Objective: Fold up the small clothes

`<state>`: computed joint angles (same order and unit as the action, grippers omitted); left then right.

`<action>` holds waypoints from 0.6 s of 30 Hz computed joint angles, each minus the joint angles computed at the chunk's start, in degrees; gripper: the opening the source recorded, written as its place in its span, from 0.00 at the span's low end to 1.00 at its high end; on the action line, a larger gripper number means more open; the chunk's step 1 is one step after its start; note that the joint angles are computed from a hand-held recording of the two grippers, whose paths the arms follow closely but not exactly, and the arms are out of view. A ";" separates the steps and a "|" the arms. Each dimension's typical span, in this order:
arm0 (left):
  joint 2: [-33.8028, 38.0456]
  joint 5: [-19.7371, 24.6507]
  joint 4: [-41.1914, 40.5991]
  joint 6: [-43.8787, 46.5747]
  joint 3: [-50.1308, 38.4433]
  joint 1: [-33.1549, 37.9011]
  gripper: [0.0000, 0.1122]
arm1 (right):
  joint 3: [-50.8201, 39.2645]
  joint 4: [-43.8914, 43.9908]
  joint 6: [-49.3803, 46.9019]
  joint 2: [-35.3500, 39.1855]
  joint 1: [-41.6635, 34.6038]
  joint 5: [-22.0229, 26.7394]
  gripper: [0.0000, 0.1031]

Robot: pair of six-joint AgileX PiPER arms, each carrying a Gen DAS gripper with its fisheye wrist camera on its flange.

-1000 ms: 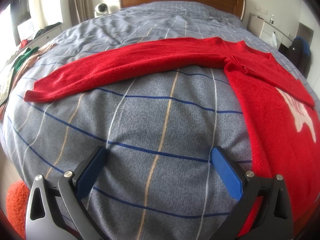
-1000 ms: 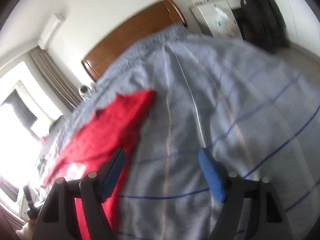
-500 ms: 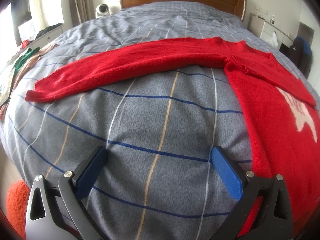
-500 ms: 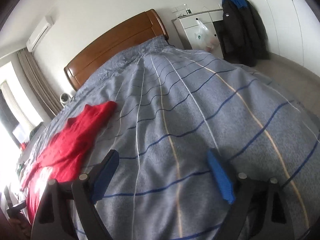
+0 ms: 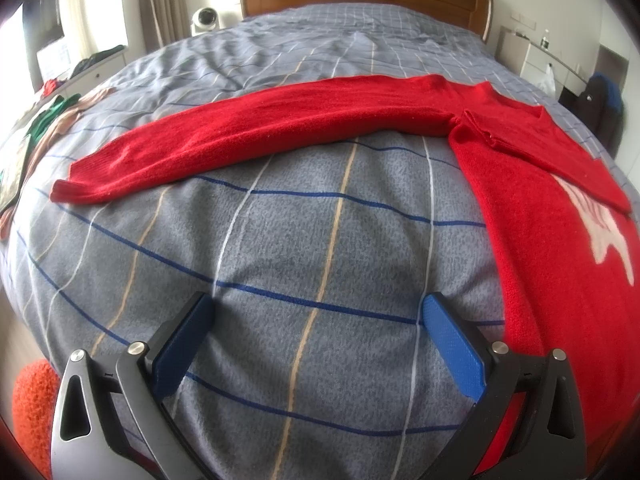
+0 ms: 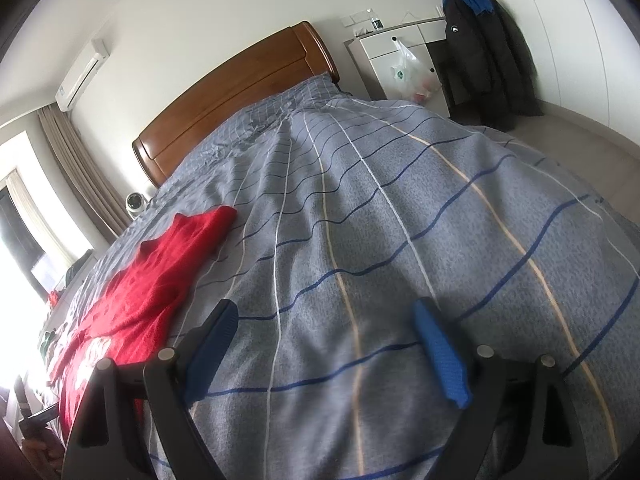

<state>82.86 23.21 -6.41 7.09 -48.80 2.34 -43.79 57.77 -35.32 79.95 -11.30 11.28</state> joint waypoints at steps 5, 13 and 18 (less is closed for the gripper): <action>-0.02 -0.07 -0.03 0.09 0.06 0.02 0.91 | 0.00 0.00 0.00 0.00 0.00 0.00 0.86; -0.05 -0.08 -0.13 0.18 0.11 0.04 0.91 | 0.01 -0.01 0.00 -0.06 -0.02 0.05 0.86; -0.87 2.70 -6.87 6.64 -1.02 2.41 0.91 | 0.02 0.05 -0.06 -0.08 -0.03 0.06 0.85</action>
<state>81.99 25.92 -13.29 13.72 -49.82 4.75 -43.77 57.82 -35.38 79.87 -11.33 11.34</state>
